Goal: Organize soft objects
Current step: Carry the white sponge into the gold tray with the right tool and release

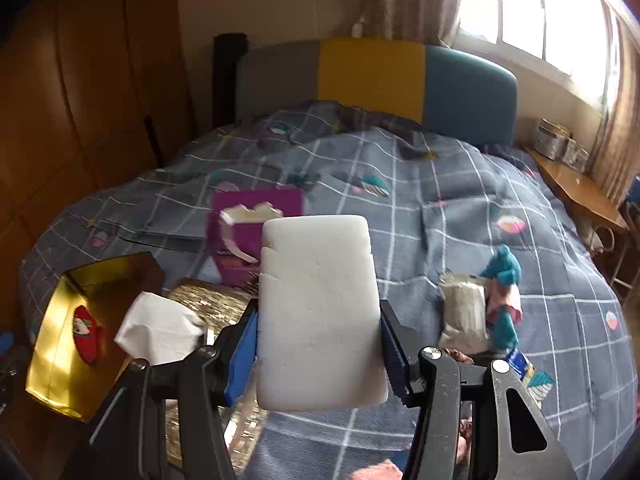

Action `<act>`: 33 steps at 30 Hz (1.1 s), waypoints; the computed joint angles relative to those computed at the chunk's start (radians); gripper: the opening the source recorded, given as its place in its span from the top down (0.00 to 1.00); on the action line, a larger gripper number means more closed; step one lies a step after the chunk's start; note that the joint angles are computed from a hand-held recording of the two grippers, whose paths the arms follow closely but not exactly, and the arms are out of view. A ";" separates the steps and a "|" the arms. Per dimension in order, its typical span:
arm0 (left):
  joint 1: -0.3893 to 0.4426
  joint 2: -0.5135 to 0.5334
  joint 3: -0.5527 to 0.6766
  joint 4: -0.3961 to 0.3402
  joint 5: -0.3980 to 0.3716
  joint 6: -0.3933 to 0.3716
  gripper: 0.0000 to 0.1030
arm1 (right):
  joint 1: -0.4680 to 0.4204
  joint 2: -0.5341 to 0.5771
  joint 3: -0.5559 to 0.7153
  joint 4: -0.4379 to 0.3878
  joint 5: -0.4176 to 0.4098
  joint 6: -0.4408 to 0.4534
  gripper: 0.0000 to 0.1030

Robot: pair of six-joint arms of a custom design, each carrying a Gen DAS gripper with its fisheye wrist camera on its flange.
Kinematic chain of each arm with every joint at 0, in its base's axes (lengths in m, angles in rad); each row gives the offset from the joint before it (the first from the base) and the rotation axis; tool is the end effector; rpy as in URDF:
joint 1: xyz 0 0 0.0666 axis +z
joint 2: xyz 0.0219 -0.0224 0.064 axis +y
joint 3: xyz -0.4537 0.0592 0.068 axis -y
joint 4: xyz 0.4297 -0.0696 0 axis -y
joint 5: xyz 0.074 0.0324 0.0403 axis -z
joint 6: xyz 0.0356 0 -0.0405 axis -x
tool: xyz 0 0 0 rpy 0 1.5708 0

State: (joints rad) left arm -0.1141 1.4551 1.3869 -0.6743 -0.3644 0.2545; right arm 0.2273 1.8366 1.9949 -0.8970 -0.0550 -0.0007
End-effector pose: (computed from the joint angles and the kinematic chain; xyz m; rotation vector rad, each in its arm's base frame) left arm 0.5425 -0.0498 0.4872 -0.3407 2.2388 0.2270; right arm 0.6932 0.1619 0.5443 -0.2896 2.2967 0.1796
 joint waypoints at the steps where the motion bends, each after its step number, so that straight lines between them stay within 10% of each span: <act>1: 0.008 -0.001 -0.001 -0.001 -0.001 0.005 0.41 | 0.017 -0.001 0.010 0.006 -0.011 0.009 0.46; 10: 0.077 -0.023 -0.034 -0.012 -0.054 0.050 0.41 | 0.180 0.092 0.148 -0.125 -0.145 0.086 0.45; 18: 0.119 -0.039 -0.056 0.002 -0.026 0.093 0.41 | 0.277 0.238 0.237 -0.274 -0.085 0.108 0.45; 33: 0.099 -0.037 -0.058 0.017 -0.003 0.070 0.41 | 0.291 0.251 0.179 -0.190 0.002 0.112 0.29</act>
State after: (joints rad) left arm -0.0156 1.4182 1.3285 -0.6575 -0.3679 0.3246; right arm 0.5180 2.0877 2.1735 -1.0874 -0.0528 0.1115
